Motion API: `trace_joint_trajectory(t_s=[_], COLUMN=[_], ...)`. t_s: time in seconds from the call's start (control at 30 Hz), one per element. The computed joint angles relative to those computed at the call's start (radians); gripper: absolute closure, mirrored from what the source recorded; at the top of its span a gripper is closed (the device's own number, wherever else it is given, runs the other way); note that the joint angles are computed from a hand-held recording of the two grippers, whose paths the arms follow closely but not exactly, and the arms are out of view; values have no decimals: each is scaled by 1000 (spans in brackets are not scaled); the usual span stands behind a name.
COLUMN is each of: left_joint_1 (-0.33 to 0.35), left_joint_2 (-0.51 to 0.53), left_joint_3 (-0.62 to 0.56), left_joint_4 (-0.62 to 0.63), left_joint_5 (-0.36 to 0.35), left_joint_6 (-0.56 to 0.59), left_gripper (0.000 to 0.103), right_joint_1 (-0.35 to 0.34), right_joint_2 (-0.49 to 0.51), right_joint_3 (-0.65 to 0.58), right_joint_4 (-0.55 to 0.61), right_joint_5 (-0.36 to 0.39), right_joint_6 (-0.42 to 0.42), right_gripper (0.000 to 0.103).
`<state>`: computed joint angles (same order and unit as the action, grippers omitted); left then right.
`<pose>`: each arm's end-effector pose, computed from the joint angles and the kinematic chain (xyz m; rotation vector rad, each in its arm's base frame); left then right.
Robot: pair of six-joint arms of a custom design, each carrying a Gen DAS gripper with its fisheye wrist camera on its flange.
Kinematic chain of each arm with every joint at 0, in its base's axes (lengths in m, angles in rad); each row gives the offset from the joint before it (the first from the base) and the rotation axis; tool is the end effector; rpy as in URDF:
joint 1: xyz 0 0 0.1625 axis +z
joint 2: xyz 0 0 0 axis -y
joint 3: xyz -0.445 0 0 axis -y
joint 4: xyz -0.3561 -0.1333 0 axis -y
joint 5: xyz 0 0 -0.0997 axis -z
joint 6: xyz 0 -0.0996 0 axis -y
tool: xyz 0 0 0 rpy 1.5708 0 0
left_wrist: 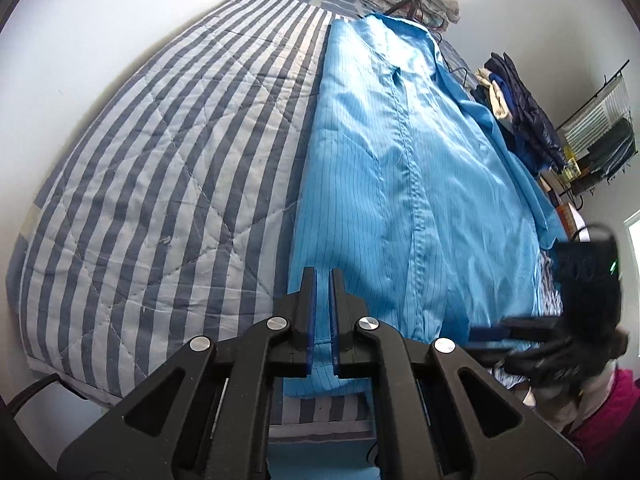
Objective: Fold large clothes
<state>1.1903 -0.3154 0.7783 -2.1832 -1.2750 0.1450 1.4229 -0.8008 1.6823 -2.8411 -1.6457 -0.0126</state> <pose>-0.1666 -0.8536 0.0622 0.7105 2.7643 -0.2622 0.0263 -0.6774 0.1531 -0.2235 -2.9738 0.5763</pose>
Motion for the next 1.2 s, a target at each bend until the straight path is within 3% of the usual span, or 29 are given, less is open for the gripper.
trace_joint_trajectory(t_s=[0.07,0.13,0.2,0.23,0.27,0.33,0.4,0.6,0.7,0.8,0.97,1.17,1.2], left_joint_1=[1,2,2,3,4,8,8,-12,-28,-35,-43,-73,-80], left_joint_2=[-2,-8,-14,-16,-15,-11,-7,6,17,36,28,-52,-61], left_joint_3=[-2,2,9,9,4,-6,-2,49,88,106,132,233,244], left_joint_4=[-2,-9,-20,-21,-16,6,13,6,-20,-38,-62,-166,-183], left_joint_5=[1,-5,-8,-9,-14,-25,-31,-33,13,61,79,27,20], left_joint_6=[-6,-10,-9,-9,-11,-13,-7,49,84,111,150,172,176], left_gripper=[100,100,100,100,100,100,100,100,100,100,100,99,99], right_joint_1=[-7,-14,-18,-11,1,37,46,43,63,53,57,85,85], right_joint_2=[3,-1,4,6,7,11,13,-63,-82,-103,-107,-127,-138], right_joint_3=[2,24,45,50,48,28,22,107,137,180,197,238,250], right_joint_4=[34,24,-11,-21,-15,24,46,-94,-208,-303,-395,-542,-565], right_joint_5=[47,121,219,233,205,78,33,-28,-116,-128,-187,-310,-322], right_joint_6=[0,5,32,41,41,10,-1,-27,-72,-89,-93,-102,-87], right_gripper=[92,98,99,99,96,92,74,72,71,70,70,66,60])
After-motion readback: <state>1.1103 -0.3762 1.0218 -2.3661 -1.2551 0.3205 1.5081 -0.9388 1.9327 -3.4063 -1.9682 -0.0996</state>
